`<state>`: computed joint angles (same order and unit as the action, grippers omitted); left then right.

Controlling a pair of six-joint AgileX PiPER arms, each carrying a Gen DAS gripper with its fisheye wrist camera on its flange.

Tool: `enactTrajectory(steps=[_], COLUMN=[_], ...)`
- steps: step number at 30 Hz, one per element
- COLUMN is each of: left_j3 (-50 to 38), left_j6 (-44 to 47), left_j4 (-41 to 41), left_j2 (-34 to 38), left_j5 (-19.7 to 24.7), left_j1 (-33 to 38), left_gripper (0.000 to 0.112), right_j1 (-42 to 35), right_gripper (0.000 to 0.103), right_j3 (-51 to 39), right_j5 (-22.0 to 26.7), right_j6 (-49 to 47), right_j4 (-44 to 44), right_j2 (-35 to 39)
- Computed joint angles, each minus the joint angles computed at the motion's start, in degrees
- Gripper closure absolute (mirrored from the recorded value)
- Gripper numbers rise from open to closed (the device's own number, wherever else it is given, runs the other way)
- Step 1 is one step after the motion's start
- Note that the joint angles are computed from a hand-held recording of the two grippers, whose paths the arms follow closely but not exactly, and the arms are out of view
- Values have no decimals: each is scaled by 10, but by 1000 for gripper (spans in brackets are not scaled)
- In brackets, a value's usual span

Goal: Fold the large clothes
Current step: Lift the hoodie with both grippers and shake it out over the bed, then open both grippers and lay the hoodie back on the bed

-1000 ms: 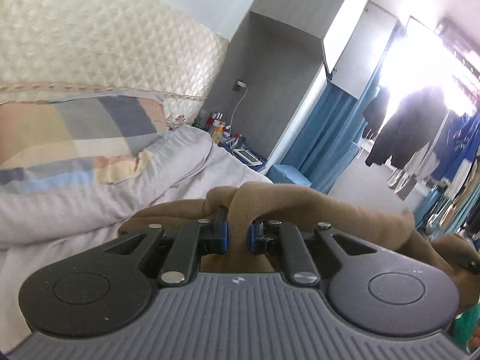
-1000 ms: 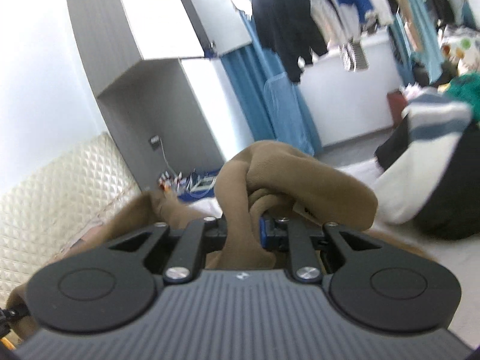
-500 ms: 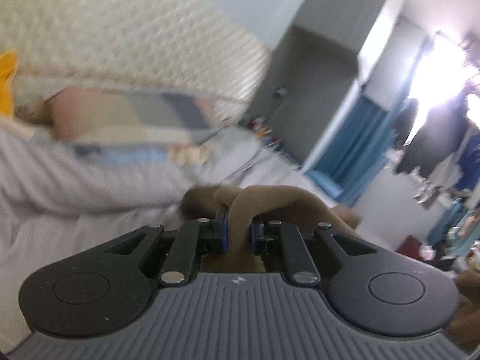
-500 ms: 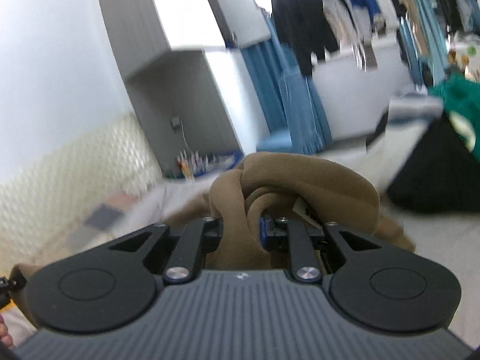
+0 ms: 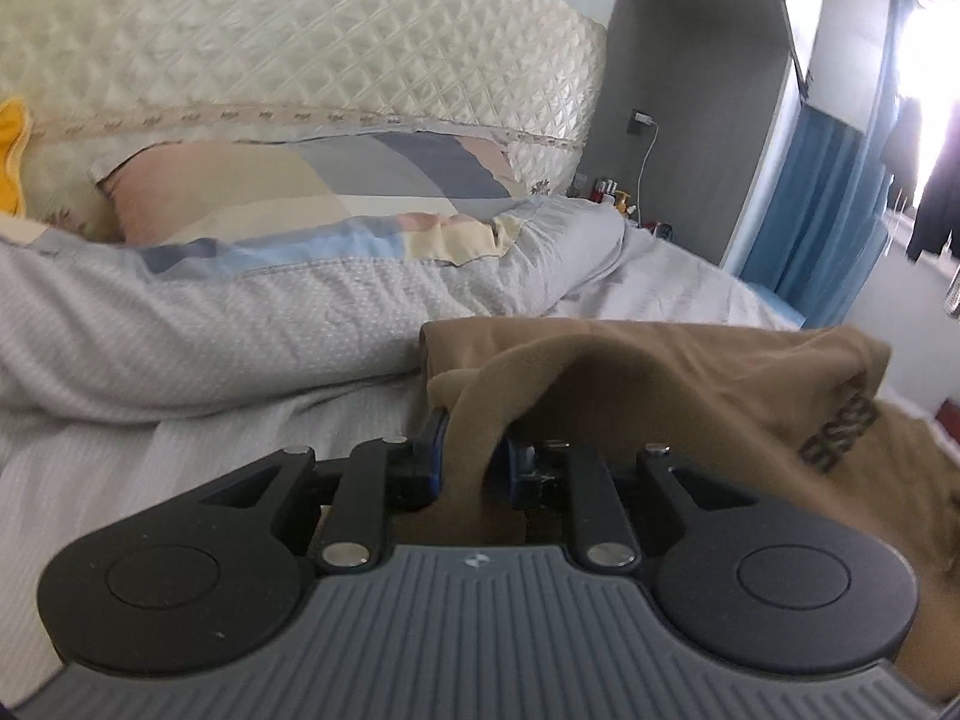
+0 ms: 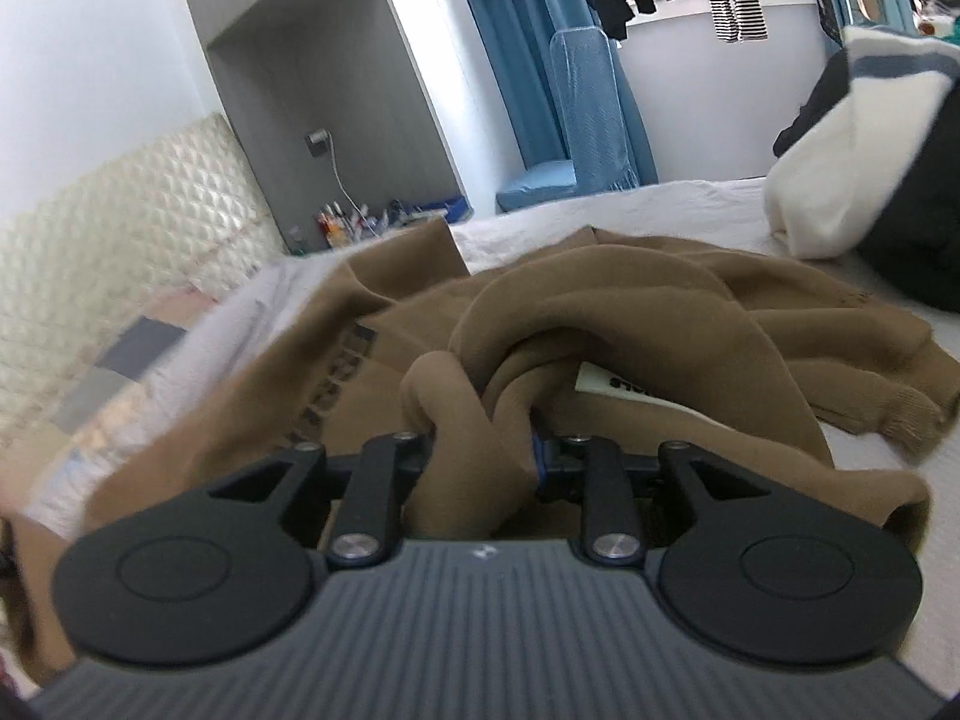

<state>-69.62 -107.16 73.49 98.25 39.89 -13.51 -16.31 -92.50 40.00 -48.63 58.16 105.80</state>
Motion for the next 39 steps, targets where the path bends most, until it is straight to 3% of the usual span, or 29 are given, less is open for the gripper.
enactTrajectory(steps=[4, 6, 11, 18, 26, 30, 34, 37, 39], left_j3=[-31, -42, -42, -24, 11, 51, 107, 134, 136], left_j6=[0, 3, -9, 8, 26, 1, -25, -51, -55], left_j4=[30, 35, 55, 26, -16, -16, -15, -14, -11], left_j2=[55, 73, 86, 53, -8, -60, -138, -184, -197], left_j5=[-32, -43, -58, -56, -35, 14, 61, 90, 130], left_j1=[25, 34, 42, 37, 18, -19, -75, -129, -180], left_gripper=[91, 90, 89, 85, 60, 41, 37, 35, 35], right_j1=[26, 41, 78, 61, 33, 3, -26, -51, -66], right_gripper=[73, 70, 67, 68, 64, 60, 48, 46, 39], right_j3=[-68, -75, -40, -27, 49, 92, 133, 162, 181], right_j5=[0, -24, -94, -72, -55, -20, 19, 58, 76], right_j6=[68, 58, 13, 19, -51, -88, -111, -133, -150], right_j4=[-47, -45, -55, -42, 20, 66, 85, 92, 93], right_j2=[89, 113, 102, 81, 4, -37, -82, -115, -138])
